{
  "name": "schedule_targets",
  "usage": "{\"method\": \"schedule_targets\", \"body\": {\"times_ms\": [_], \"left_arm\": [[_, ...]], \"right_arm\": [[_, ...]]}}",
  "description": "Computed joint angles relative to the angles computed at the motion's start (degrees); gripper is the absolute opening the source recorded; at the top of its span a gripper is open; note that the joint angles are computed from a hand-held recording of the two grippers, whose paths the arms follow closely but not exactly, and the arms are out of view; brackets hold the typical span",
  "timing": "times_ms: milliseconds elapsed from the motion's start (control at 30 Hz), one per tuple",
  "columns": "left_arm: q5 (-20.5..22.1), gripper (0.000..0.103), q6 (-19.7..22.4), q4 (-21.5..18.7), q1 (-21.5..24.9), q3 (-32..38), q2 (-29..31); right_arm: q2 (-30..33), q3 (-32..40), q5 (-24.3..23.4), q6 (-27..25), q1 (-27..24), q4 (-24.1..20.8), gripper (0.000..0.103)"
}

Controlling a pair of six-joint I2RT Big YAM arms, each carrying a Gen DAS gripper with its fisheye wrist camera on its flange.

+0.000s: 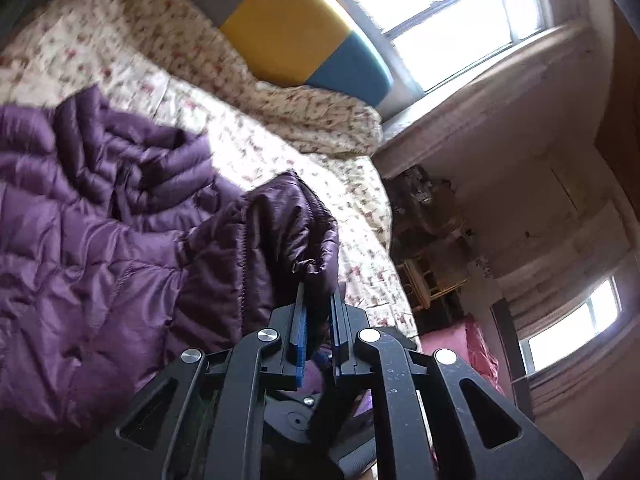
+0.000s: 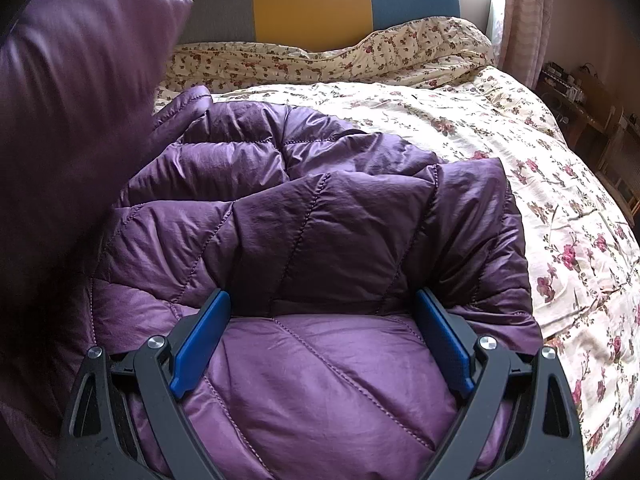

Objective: Fold large clothes
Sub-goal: 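Lift the sleeve with the left tool and fold it over the jacket body, then open the left tool and release the folded sleeve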

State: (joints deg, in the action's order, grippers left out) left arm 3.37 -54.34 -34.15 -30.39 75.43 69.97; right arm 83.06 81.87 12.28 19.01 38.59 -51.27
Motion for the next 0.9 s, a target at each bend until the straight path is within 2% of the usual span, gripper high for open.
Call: {"method": "schedule_targets", "body": {"times_ms": [233, 267, 300, 333, 367, 433, 500, 600, 900], "left_arm": [[1.00, 0.008, -0.40, 0.36, 0.73, -2.71, -2.14], [1.81, 0.014, -0.13, 0.23, 1.02, -2.78, -2.10], [2.55, 0.046, -0.09, 0.51, 1.17, -3.08, -2.22], [3.15, 0.062, -0.58, 1.05, 1.39, -3.46, -2.30], [2.85, 0.070, -1.27, 0.93, 1.36, -3.65, -2.51], [0.38, 0.070, -1.19, 0.22, 1.07, -4.01, -3.24], [0.21, 0.070, -2.08, 0.39, 1.32, -5.07, -4.48], [-3.45, 0.070, -2.34, -1.38, 1.19, -7.00, -7.55], [-16.74, 0.070, -2.71, -15.14, 1.06, -11.28, -16.60]], "right_arm": [[0.07, 0.10, 0.15, -0.04, 0.05, -0.12, 0.092], [0.04, 0.09, 0.10, -0.03, 0.01, -0.10, 0.092], [0.04, 0.10, 0.10, -0.03, 0.01, -0.12, 0.092], [0.07, 0.18, 0.15, -0.08, 0.00, -0.25, 0.092], [0.05, 0.22, 0.20, -0.11, -0.01, -0.35, 0.092], [0.13, 0.35, 0.33, -0.20, 0.00, -0.54, 0.092], [0.13, 0.54, 0.45, -0.14, 0.09, -0.82, 0.092], [0.12, 0.78, 0.39, -0.24, 0.06, -1.23, 0.092], [-3.77, 0.31, -1.29, -3.09, -1.35, -4.96, 0.089]]}}
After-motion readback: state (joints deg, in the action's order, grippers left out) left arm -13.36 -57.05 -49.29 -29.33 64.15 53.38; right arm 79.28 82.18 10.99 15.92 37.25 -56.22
